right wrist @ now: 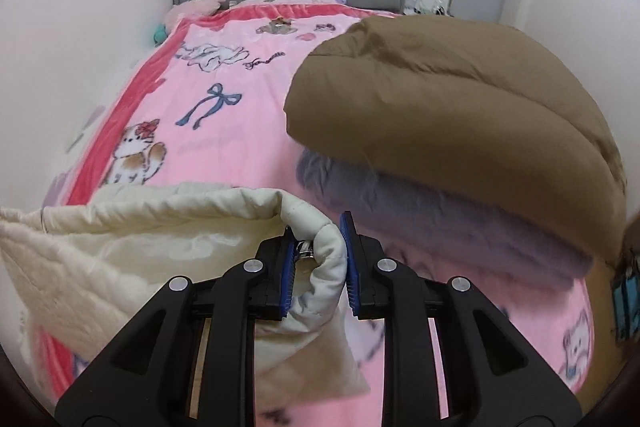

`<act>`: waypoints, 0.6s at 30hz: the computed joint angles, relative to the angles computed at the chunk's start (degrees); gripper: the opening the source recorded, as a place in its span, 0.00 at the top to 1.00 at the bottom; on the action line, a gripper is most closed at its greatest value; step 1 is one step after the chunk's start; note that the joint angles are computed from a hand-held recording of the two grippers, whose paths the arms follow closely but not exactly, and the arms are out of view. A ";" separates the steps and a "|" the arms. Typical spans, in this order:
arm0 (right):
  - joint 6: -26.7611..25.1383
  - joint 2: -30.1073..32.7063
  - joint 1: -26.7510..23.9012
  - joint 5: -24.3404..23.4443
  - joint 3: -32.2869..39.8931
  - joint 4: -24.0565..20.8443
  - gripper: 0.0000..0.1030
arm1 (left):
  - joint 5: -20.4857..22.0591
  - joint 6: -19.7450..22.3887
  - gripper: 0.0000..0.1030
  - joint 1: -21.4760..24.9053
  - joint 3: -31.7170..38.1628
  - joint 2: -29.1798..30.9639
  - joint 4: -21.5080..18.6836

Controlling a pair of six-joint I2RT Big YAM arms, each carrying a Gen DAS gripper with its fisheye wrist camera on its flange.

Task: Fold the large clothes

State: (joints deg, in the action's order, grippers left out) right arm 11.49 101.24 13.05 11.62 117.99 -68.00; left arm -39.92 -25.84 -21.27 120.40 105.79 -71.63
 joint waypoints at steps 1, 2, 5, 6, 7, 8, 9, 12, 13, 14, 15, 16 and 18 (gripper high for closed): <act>-0.34 1.29 -0.22 -0.71 0.67 0.59 0.81 | 1.64 -1.80 0.95 0.80 3.14 2.43 -1.48; -0.66 2.44 -0.29 -0.73 1.49 0.59 0.81 | 3.11 -3.17 0.95 1.26 4.74 3.62 -2.60; -0.07 6.99 -0.74 -0.88 5.27 -0.68 0.81 | 7.40 -4.95 0.95 2.28 7.31 6.78 -4.80; 0.81 8.36 -0.95 -1.43 6.81 -1.58 0.81 | 7.97 -4.22 0.95 2.18 5.75 6.40 -3.31; 1.72 10.16 -1.20 -1.93 8.94 -3.12 0.81 | 8.88 -3.52 0.94 2.12 3.70 5.48 -1.76; 2.61 12.73 -1.47 -2.43 11.93 -5.12 0.81 | 10.73 -2.19 0.94 2.12 0.74 4.07 0.86; 2.96 14.78 -1.65 -2.90 14.37 -6.75 0.81 | 11.87 -0.74 0.90 2.15 -1.71 2.97 2.85; 3.77 21.25 -1.91 -4.10 21.53 -11.72 0.81 | 16.08 1.39 0.67 2.98 -6.58 0.93 5.51; 3.70 23.03 -1.87 -4.18 23.29 -12.68 0.81 | 18.60 1.77 0.66 3.50 -8.86 -0.27 7.56; 3.44 24.20 -1.76 -4.08 24.32 -13.29 0.81 | 20.59 1.83 0.65 3.95 -10.72 -1.23 9.59; 2.98 24.78 -1.63 -3.74 24.49 -13.27 0.81 | 22.03 1.68 0.65 4.30 -11.83 -1.78 10.76; 2.13 25.90 -1.27 -2.61 25.32 -13.51 0.81 | 24.29 1.64 0.63 4.80 -13.43 -2.72 12.13; 1.84 27.43 -1.00 -1.66 27.03 -14.03 0.80 | 27.19 3.53 0.56 5.65 -14.54 -3.18 12.63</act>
